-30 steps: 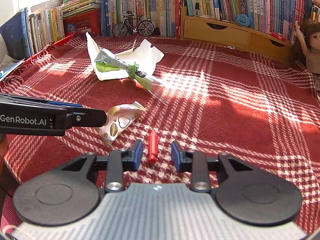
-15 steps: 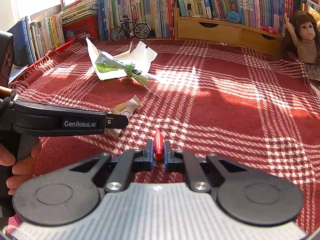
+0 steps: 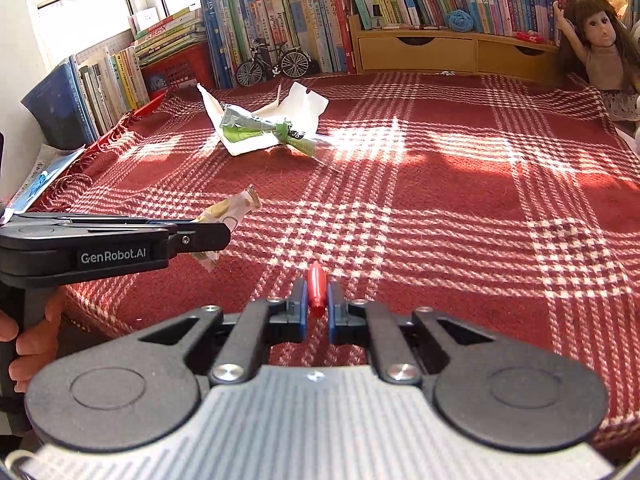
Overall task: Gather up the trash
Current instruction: 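Carry the cream packet and red crayon in both tools down over the bin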
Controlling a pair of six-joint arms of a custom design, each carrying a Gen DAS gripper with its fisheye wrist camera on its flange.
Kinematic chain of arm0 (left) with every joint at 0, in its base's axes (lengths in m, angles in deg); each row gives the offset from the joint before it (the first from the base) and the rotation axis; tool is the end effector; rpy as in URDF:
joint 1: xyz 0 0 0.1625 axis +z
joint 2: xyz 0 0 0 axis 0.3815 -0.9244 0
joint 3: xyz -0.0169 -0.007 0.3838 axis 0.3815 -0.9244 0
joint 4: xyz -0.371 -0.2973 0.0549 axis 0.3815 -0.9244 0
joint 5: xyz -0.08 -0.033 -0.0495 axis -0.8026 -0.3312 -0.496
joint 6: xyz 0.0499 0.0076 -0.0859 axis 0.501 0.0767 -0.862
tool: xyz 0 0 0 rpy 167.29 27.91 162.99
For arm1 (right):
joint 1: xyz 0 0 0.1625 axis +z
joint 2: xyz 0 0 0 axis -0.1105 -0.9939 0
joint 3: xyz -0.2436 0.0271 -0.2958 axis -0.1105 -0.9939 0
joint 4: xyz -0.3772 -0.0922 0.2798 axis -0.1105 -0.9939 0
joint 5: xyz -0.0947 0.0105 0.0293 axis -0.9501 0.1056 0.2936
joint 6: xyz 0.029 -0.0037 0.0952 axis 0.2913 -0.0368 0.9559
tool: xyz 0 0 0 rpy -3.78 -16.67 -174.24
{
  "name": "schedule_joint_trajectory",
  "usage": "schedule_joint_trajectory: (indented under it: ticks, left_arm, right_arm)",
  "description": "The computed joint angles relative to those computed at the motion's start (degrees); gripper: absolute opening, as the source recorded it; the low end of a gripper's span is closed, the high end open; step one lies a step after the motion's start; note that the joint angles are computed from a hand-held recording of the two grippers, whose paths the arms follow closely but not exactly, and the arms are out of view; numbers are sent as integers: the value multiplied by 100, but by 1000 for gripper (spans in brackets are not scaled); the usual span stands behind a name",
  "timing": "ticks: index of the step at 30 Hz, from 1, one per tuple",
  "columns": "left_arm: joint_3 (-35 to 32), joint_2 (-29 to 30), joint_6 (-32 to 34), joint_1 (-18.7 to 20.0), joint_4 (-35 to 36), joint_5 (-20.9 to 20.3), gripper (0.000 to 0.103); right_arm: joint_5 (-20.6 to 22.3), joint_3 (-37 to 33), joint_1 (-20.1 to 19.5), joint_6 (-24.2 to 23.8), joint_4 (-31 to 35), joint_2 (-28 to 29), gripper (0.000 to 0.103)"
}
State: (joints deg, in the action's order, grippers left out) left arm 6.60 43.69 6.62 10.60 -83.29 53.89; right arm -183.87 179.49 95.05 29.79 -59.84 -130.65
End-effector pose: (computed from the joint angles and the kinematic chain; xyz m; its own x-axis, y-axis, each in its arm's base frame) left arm -0.4790 -0.5741 0.0685 -0.8333 -0.1594 -0.5294 0.3177 0.6455 -0.6945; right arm 0.1114 -0.6528 0.4100 -0.6736 -0.6248 0.3950 -0.7345 0.6254 -0.2634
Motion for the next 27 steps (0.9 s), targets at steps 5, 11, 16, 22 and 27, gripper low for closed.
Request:
schedule_joint_trajectory:
  ticks: [5, 11, 16, 22, 27]
  left_arm:
    - [414, -319, -407, -268, 233, -101, 10]
    - [936, -722, -950, -664, 598, -357, 10]
    - [1307, -987, -1557, -918, 1023, -728, 10]
    - [1590, -1085, -2239, -996, 1494, -1290, 10]
    - [1567, -971, -2582, -932, 2015, -1630, 10]
  right_arm:
    - [50, 175, -64, 123, 216, -292, 14]
    - [155, 521, -182, 95, 720, -834, 14]
    - [-7, 878, -297, -72, 1222, -1284, 14]
    - [-325, 1186, -406, -2, 1514, -1488, 14]
    - [-597, 1351, -423, -11, 1619, -1506, 14]
